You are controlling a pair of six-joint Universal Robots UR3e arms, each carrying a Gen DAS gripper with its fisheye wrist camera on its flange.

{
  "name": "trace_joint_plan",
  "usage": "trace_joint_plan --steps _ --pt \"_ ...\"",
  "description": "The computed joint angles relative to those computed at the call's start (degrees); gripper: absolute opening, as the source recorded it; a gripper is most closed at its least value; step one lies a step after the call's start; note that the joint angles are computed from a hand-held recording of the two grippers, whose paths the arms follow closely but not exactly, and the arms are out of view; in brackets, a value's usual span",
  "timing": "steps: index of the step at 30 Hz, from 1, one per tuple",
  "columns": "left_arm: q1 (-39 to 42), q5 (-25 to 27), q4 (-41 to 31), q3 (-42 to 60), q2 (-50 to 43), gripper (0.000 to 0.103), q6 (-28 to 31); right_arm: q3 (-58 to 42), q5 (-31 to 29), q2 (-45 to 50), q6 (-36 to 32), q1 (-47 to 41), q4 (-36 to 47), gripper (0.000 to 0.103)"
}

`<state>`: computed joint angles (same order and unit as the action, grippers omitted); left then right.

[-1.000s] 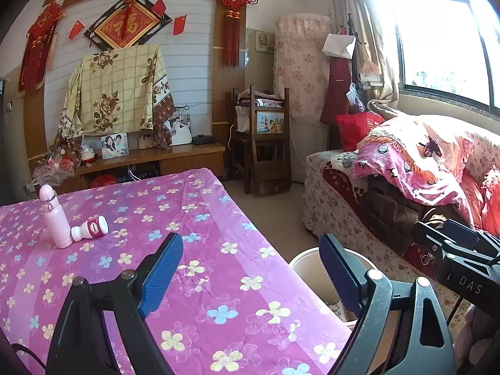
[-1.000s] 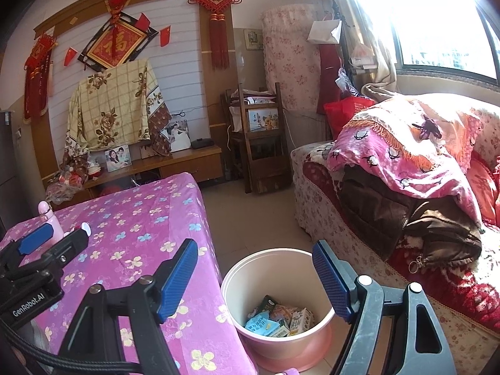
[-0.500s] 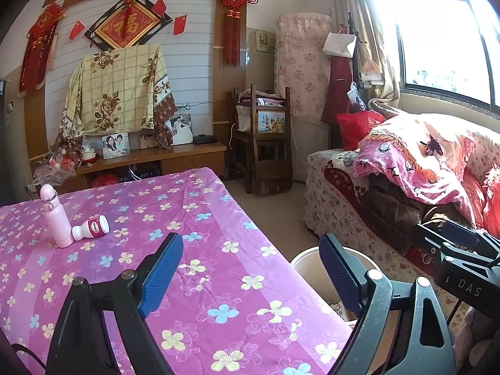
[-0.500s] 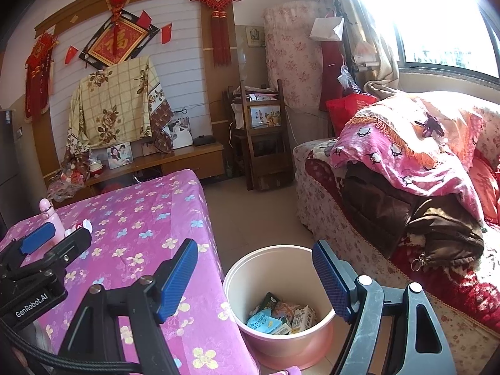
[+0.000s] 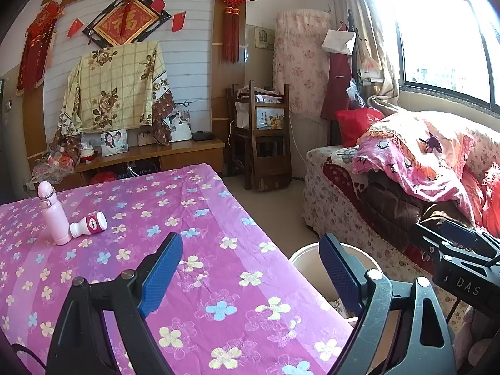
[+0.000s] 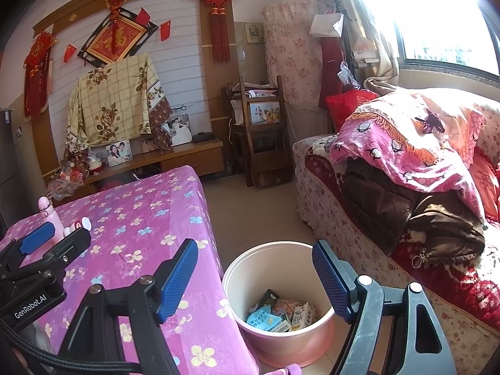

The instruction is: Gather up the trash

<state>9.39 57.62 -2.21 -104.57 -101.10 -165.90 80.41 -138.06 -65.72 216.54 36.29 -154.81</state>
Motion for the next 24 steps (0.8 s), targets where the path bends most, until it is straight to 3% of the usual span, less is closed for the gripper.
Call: trace_joint_plan --steps 24 --pt "-0.3 -0.2 -1.6 0.2 -0.4 0.089 1.4 1.1 0.6 0.1 1.4 -0.2 -0.3 0.079"
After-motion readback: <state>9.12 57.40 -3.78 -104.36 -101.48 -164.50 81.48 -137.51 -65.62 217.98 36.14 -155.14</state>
